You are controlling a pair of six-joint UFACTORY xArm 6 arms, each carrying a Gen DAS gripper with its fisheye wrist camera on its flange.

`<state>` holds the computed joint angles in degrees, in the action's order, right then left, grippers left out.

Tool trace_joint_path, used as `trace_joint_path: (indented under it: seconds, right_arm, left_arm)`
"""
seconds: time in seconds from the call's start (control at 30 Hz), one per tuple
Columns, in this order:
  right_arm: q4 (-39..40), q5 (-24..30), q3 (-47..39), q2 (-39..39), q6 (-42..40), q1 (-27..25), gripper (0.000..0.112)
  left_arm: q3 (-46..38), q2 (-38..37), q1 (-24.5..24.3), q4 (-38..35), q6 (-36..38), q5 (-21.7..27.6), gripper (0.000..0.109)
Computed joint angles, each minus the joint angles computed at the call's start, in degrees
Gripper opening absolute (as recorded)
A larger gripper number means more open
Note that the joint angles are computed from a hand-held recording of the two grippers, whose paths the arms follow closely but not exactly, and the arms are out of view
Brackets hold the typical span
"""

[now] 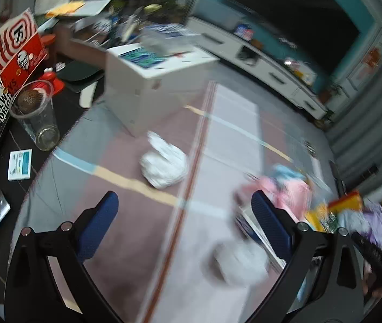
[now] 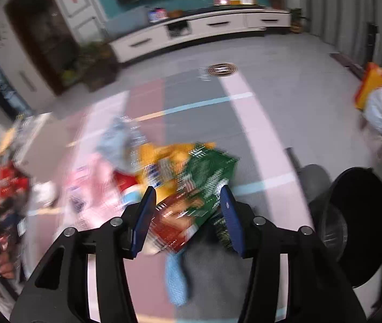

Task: Collect trash
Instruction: 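Grasp the crumpled white tissue with the left tool while the right tool grasps the green wafer bag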

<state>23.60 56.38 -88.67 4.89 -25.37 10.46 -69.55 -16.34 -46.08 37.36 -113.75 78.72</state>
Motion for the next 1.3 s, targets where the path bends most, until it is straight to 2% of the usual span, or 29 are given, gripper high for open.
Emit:
trace_joint_path:
  seconds: [0.07, 0.17, 0.2, 0.3, 0.37, 0.47, 0.53, 0.57, 0.6, 0.63, 0.73, 0.87, 0.9, 1.13, 1.3]
  right_arm:
    - [-3.5, -0.7, -2.0, 2.7, 2.5, 1.0, 0.057]
    - [-2.3, 2.7, -5.7, 6.9, 3.6, 0.7, 0.066]
    - [-2.5, 2.9, -6.2, 7.7, 4.1, 0.8, 0.067]
    - [-4.3, 1.1, -6.4, 9.0, 5.5, 1.3, 0.069]
    - [-3.3, 1.9, -7.1, 10.1, 5.9, 1.1, 0.069]
    - [-2.7, 3.2, -8.0, 11.4, 5.6, 1.0, 0.069]
    - [-2.0, 2.5, -7.3, 11.5, 5.2, 0.9, 0.069]
    - [-1.7, 2.7, -7.3, 11.5, 4.9, 0.9, 0.069]
    - [-1.4, 2.7, -7.1, 11.5, 4.6, 0.9, 0.069]
    - [-1.2, 2.6, -6.9, 11.5, 4.4, 1.0, 0.064]
    - [-1.1, 2.4, -5.9, 10.8, 3.9, 0.9, 0.051]
    - [1.4, 2.6, -4.3, 9.0, 2.3, -0.1, 0.041]
    - [1.8, 2.5, -3.8, 8.3, 1.7, -0.4, 0.032]
    - [8.0, 3.2, -1.4, 2.7, -1.9, -4.4, 0.032]
    - [9.8, 2.1, -0.7, -0.2, -2.6, -8.0, 0.032]
  left_arm:
    - [2.1, -0.6, 2.9, -0.8, 0.9, -1.1, 0.098]
    - [8.2, -1.9, 9.3, -4.3, 1.7, -10.5, 0.098]
    - [9.0, -1.7, 10.5, -5.5, 2.8, -12.2, 0.097]
    - [9.1, 0.4, 13.0, -7.6, 6.0, -13.8, 0.091]
    - [10.3, 0.3, 13.9, -7.5, 5.6, -16.2, 0.088]
    - [12.1, 0.0, 14.5, -7.3, 5.4, -19.0, 0.077]
    - [12.5, 0.4, 14.5, -7.6, 5.3, -19.9, 0.059]
    - [12.9, 0.5, 14.5, -7.4, 5.1, -20.6, 0.054]
    - [12.8, 0.8, 14.3, -7.0, 4.9, -20.7, 0.047]
    - [12.7, 1.1, 14.0, -6.3, 4.8, -20.6, 0.037]
    - [10.9, 2.7, 13.0, -4.6, 4.4, -19.9, 0.026]
    - [10.1, 2.9, 11.6, -2.0, 1.6, -21.2, 0.023]
    - [8.4, 3.8, 10.5, -1.2, 1.3, -19.9, 0.023]
    - [-7.7, 10.8, 1.9, 6.2, 2.1, -9.7, 0.023]
    - [-21.6, 19.4, -2.4, 10.4, 6.2, -11.3, 0.023]
